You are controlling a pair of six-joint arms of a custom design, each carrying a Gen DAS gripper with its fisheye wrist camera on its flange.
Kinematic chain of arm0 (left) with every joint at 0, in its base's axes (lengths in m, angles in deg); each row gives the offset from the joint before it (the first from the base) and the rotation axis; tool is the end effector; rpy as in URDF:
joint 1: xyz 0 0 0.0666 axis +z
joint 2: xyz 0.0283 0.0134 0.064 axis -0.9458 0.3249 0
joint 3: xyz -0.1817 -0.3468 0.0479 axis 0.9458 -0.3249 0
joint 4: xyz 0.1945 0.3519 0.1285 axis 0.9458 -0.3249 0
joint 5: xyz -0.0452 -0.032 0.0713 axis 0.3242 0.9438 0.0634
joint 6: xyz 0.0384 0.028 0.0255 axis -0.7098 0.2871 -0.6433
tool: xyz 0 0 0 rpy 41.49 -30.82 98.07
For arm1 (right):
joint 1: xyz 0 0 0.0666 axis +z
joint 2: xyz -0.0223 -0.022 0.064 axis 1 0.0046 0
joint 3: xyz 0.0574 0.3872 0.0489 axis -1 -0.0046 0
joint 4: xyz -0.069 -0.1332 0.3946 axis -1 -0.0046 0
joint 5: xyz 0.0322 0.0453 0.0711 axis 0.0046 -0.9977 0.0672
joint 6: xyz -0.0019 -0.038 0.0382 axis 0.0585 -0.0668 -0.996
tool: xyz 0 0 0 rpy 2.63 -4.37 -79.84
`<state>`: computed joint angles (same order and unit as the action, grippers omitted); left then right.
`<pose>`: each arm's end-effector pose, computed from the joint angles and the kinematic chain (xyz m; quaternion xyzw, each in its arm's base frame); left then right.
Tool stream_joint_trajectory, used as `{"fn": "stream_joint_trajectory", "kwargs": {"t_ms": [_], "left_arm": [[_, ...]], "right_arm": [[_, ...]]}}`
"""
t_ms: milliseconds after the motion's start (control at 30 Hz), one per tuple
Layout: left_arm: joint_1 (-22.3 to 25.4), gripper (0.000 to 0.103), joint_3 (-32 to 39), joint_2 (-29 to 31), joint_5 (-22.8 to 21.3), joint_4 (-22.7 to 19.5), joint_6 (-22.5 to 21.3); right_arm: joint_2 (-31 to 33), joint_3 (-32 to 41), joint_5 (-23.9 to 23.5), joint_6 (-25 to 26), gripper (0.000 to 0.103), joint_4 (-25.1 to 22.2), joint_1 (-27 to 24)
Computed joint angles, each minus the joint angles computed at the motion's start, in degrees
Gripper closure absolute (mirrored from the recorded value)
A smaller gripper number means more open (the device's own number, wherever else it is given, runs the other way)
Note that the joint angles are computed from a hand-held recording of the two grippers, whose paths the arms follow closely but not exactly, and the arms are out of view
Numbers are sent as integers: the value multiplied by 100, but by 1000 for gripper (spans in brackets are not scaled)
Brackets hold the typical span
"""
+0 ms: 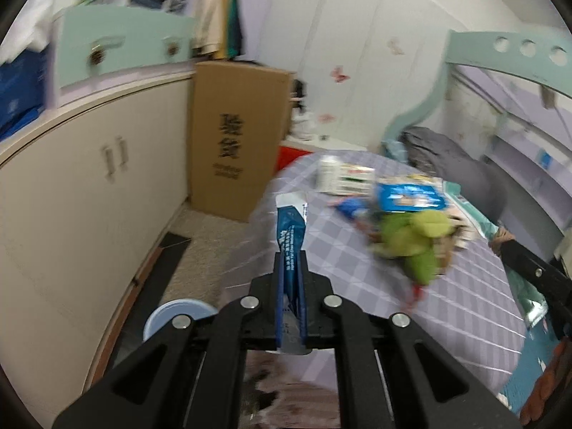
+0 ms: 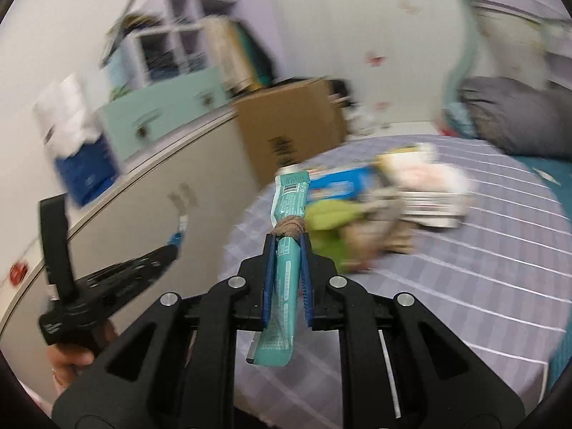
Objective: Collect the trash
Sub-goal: 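Carry the tube to the blue bin and open the left tool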
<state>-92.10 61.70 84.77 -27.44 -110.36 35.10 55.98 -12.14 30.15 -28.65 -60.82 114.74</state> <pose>0.4905 -0.2040 0.4149 0.2596 0.8535 -0.2421 0.3816 0.3224 0.1282 0.4426 0.2320 0.8282 0.0151 0.5100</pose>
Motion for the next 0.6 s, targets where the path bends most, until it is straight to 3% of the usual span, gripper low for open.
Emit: {"fn": "stream_joint_trajectory", "kwargs": {"t_ms": [167,267,433,500,533,600], "left_arm": [[492,97,344,574,-400,-239,37],[727,97,614,1012,-758,-413,46],[996,97,1036,1658,-1129,-646,18],[1053,97,1199,1878,-1178,-739,17],[1083,97,1324,2024,-1194,-794,14],[1084,97,1469,2193,-1289,-853,-3]], "right_arm": [[1460,707,-1299,628,89,686,-166],[2361,1248,-1785,836,89,775,-181],[3653,2100,-2269,1056,89,609,-280],[4081,2378,-2403,1109,85,566,-324],[4253,2485,-2373,1148,80,592,-332],[4547,2710,-2157,1200,43,485,-329]]}}
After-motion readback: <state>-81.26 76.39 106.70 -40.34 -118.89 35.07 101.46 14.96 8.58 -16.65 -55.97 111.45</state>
